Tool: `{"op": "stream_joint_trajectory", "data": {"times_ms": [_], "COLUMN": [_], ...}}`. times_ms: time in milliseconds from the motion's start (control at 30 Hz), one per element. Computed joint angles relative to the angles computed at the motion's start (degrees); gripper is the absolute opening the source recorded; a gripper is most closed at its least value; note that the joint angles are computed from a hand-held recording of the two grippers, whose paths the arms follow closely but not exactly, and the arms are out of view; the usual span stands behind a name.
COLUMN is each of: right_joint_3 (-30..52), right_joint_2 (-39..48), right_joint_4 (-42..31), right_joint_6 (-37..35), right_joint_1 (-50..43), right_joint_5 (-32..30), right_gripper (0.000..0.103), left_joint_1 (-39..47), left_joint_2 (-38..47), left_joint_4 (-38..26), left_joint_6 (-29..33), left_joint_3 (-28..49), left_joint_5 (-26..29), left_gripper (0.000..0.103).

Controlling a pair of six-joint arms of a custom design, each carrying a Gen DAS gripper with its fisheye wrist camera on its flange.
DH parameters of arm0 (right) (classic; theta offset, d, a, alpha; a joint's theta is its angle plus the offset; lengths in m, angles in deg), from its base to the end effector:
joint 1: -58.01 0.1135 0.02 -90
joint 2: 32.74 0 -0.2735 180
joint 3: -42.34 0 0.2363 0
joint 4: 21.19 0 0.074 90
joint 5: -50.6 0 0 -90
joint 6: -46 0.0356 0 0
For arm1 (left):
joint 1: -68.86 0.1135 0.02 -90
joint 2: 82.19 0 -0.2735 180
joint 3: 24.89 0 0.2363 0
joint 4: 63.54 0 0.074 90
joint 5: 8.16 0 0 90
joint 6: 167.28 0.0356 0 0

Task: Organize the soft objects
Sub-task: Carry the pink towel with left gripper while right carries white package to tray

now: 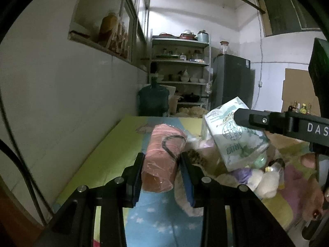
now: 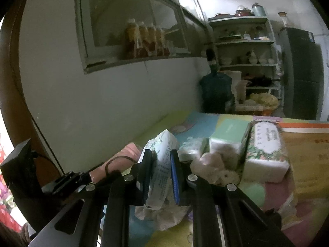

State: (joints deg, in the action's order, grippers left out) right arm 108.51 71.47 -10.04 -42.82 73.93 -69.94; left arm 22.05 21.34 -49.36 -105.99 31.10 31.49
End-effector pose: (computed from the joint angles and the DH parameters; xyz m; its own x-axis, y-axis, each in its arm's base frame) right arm 0.3476 0.1179 0.1857 -0.4487 -0.1095 -0.8870 -0.6630 0.7063 0.2481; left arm 0.2419 -0.2177 0.1519 -0.3421 -0.0834 -0.9359 -0.1588 0.9869 -0.0299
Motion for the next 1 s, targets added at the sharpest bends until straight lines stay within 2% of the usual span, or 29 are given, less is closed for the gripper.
{"op": "stream_joint_trajectory", "data": {"times_ms": [600, 1000], "right_joint_3": [4.51, 6.93], "right_joint_2": [-0.72, 0.79], "right_joint_4": [-1.97, -1.64], "right_joint_6": [1.83, 3.18], "right_joint_1": [-6.66, -12.38], "right_joint_5": [-3.14, -5.31], "right_gripper": [0.017, 0.017], "left_joint_1": [1.33, 2.11], "left_joint_2": [3.43, 9.75], "left_joint_4": [-7.36, -12.16], "left_joint_6": [4.93, 7.47], "left_joint_3": [14.86, 27.96], "left_joint_5": [4.16, 7.77], "left_gripper": [0.033, 0.033]}}
